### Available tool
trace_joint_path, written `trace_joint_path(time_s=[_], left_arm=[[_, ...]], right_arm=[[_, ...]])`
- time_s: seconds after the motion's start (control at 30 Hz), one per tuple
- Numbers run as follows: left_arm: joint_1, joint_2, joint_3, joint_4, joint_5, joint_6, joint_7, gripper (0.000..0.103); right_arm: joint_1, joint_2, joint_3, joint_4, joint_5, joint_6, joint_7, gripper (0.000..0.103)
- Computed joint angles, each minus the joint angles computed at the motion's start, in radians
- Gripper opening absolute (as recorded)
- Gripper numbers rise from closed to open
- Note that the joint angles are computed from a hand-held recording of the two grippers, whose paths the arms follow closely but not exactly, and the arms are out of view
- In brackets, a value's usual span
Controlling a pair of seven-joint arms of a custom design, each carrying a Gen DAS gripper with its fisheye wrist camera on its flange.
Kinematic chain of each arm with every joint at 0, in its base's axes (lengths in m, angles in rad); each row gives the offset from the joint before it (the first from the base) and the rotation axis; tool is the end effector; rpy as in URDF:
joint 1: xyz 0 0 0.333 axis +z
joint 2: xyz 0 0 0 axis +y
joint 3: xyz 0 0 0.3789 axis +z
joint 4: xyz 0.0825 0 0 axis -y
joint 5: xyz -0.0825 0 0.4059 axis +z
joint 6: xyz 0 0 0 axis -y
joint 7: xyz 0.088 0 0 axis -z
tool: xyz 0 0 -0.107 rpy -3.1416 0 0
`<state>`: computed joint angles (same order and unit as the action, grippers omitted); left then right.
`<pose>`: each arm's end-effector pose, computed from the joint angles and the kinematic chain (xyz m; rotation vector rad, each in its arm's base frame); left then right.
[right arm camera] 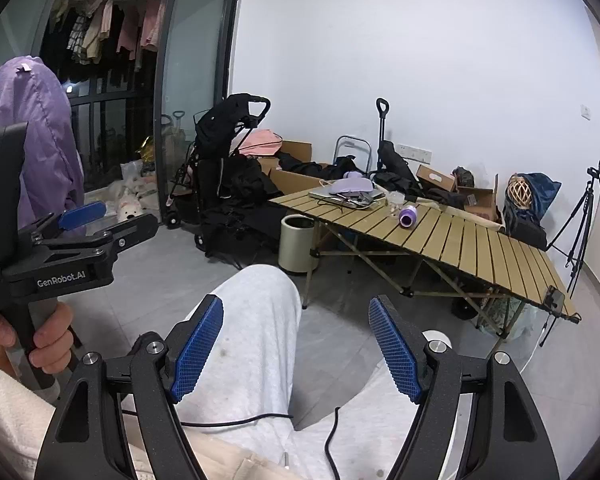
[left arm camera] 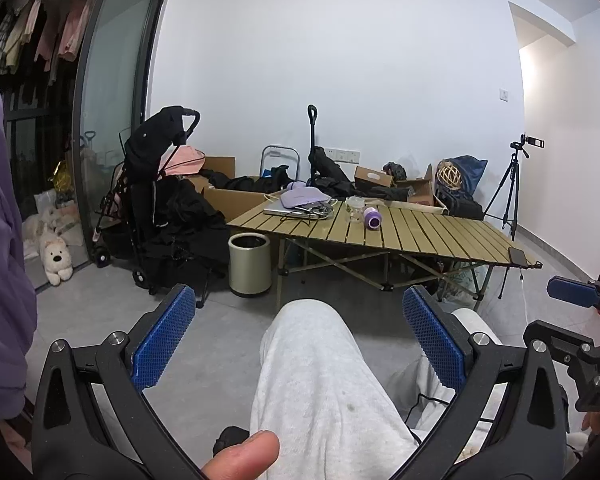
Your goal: Organize rigid objects
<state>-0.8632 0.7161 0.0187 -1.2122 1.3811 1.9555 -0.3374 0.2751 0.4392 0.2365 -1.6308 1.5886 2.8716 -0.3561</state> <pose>0.5959 -0.5809 0.4465 -1.6601 1.0140 -0.8305 0.6863 0.2876 0.4592 -1.9396 0.6416 -0.5245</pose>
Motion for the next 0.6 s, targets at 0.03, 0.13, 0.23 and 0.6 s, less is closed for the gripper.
trace_joint_path(time_s=[0.03, 0.13, 0.23, 0.6], left_arm=[[-0.001, 0.001, 0.001, 0.002, 0.003, -0.001, 0.001, 0.103], [-0.002, -0.001, 0.003, -0.001, 0.007, -0.002, -0.001, 0.103], [0.001, 0.0, 0.002, 0.002, 0.004, -0.002, 0.003, 0.103], [-0.003, -0.006, 0.002, -0.003, 0.024, 0.003, -0.001, 0.103]], right_arm=[[-0.006, -0.002, 0.002, -0.003, 0.019, -0.004, -0.021, 0.08], [-0.011, -0.003, -0.009, 0.008, 0.009, -0.019, 0.007, 0.08], [-0.018, -0.003, -0.009, 0.009, 0.004, -0.032, 0.035, 0.08], [-0.013, -0.013, -0.026, -0.01, 0.096, -0.073, -0.048, 0.08]])
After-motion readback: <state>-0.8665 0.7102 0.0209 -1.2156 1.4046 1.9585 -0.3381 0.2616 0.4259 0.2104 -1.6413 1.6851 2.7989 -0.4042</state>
